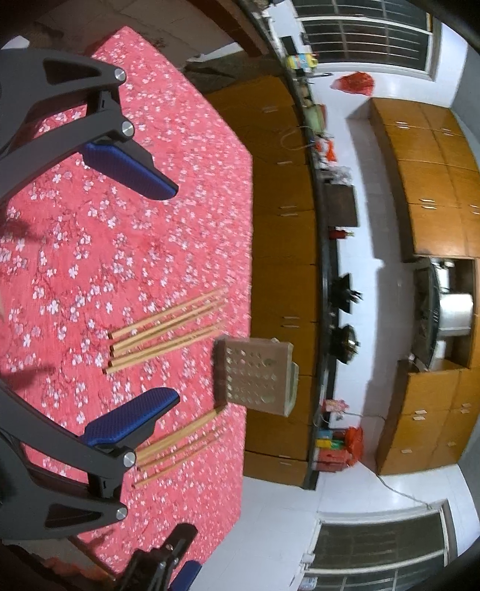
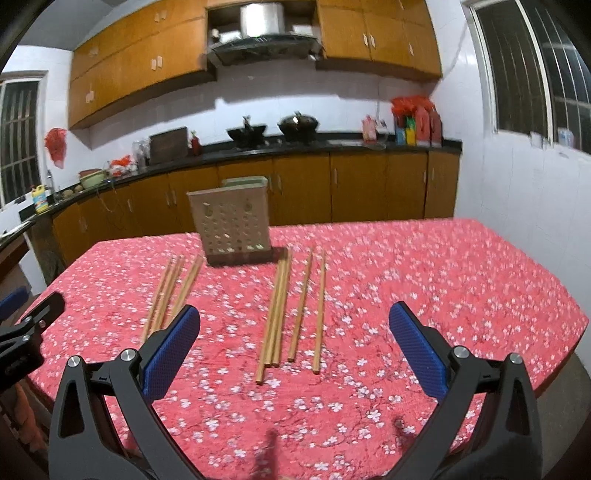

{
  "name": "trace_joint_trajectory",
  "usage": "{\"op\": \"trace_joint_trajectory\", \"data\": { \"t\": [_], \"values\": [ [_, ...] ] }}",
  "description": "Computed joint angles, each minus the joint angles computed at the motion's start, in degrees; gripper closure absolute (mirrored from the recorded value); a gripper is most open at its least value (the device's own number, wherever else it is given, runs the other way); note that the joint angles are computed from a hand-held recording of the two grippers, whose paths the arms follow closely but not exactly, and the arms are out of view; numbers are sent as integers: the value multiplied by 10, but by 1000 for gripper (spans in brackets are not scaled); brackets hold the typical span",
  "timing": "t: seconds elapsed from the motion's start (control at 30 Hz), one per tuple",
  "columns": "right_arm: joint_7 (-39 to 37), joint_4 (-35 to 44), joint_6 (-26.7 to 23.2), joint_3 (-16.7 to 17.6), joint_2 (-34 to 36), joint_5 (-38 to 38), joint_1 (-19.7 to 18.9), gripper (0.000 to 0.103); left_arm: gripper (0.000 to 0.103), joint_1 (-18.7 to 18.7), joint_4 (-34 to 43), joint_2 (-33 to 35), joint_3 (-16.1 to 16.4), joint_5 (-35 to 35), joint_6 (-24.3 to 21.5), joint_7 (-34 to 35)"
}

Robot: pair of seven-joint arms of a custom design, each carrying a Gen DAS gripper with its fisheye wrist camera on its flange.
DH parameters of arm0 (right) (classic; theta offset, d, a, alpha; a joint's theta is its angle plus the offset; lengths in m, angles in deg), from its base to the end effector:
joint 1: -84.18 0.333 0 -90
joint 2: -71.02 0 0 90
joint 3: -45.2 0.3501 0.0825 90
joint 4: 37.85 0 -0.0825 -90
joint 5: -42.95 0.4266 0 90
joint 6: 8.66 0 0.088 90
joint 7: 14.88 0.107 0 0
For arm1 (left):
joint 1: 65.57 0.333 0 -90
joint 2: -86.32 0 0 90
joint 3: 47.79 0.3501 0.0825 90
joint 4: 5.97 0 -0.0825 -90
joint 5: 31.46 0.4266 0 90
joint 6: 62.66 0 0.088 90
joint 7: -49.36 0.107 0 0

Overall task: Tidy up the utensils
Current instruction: 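Lower the left tool onto a wooden chopstick and close it while the right tool grasps another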

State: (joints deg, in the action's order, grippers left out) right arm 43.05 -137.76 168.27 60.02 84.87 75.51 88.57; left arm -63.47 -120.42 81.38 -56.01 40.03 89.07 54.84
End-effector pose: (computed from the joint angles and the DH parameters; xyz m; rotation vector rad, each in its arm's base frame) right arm 0.6966 0.1745 0.5776 -1.6815 1.2401 -0.6811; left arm 0.6064 -0.0934 0.5860 -1.7638 1.1304 -0.7232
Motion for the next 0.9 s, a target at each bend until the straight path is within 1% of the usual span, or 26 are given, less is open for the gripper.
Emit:
{"op": "trace_joint_trajectory", "data": {
  "t": [0.03, 0.07, 0.1, 0.13, 0.17, 0.2, 0.23, 0.27, 0.33, 0.37, 0.4, 0.43, 0.47, 0.5, 0.53, 0.6, 0.63, 0.67, 0.7, 0.73, 0.8, 0.83, 0.9],
  "values": [
    [44, 10, -13, -36, 8, -34, 28, 2, 4, -2, 7, 9, -1, -10, -4, 7],
    [84, 23, -29, -64, 18, -67, 48, 2, 4, -1, 9, 17, 3, -26, -1, 18],
    [125, 42, -54, -91, 31, -102, 66, 2, 4, -1, 14, 24, 8, -54, -4, 44],
    [161, 63, -79, -113, 45, -137, 80, 2, 4, -2, 18, 29, 10, -66, -7, 55],
    [192, 88, -108, -127, 61, -164, 87, 2, 4, -2, 28, 39, 13, -89, -14, 79],
    [209, 106, -128, -128, 73, -178, 86, 3, 4, -4, 32, 44, 15, -100, -18, 91],
    [222, 125, -148, -127, 85, -188, 82, 5, 4, -4, 38, 52, 18, -123, -18, 117],
    [232, 157, -180, -121, 105, -191, 75, 13, 4, -4, 44, 59, 22, -143, -16, 138],
    [258, 204, -222, -125, 135, -211, 75, 31, 4, -4, 56, 74, 29, -188, -5, 177],
    [265, 224, -239, -125, 148, -219, 74, 34, 4, -3, 60, 80, 32, -210, 0, 196],
    [269, 259, -270, -122, 170, -224, 71, 42, 4, -3, 67, 88, 35, -234, 2, 214],
    [269, 287, -293, -118, 187, -225, 68, 47, 4, -3, 72, 93, 38, -251, 1, 227],
    [271, 312, -312, -117, 204, -230, 68, 49, 4, -4, 80, 101, 40, -267, 1, 239],
    [277, 341, -335, -119, 223, -237, 70, 54, 5, -2, 89, 112, 42, -300, 2, 264],
    [282, 366, -353, -121, 239, -244, 72, 57, 8, -3, 93, 116, 44, -318, 5, 277],
    [294, 418, -395, -127, 272, -257, 77, 61, 22, 0, 103, 128, 45, -371, 6, 322],
    [299, 445, -416, -128, 288, -262, 79, 63, 26, -1, 113, 137, 46, -392, 4, 340],
    [300, 458, -422, -128, 298, -266, 79, 66, 32, 0, 119, 143, 46, -416, 5, 362],
    [300, 451, -411, -133, 295, -275, 84, 69, 38, 2, 127, 152, 44, -443, 3, 388],
    [300, 457, -416, -133, 299, -279, 85, 71, 40, 0, 130, 155, 46, -458, 2, 403],
    [297, 459, -411, -132, 301, -283, 85, 78, 50, -2, 142, 167, 46, -487, -3, 434],
    [295, 455, -407, -131, 299, -284, 85, 81, 52, -2, 151, 175, 45, -504, -9, 452],
    [292, 449, -402, -130, 296, -286, 84, 82, 62, -5, 164, 186, 46, -527, -19, 474]
  ]
}}
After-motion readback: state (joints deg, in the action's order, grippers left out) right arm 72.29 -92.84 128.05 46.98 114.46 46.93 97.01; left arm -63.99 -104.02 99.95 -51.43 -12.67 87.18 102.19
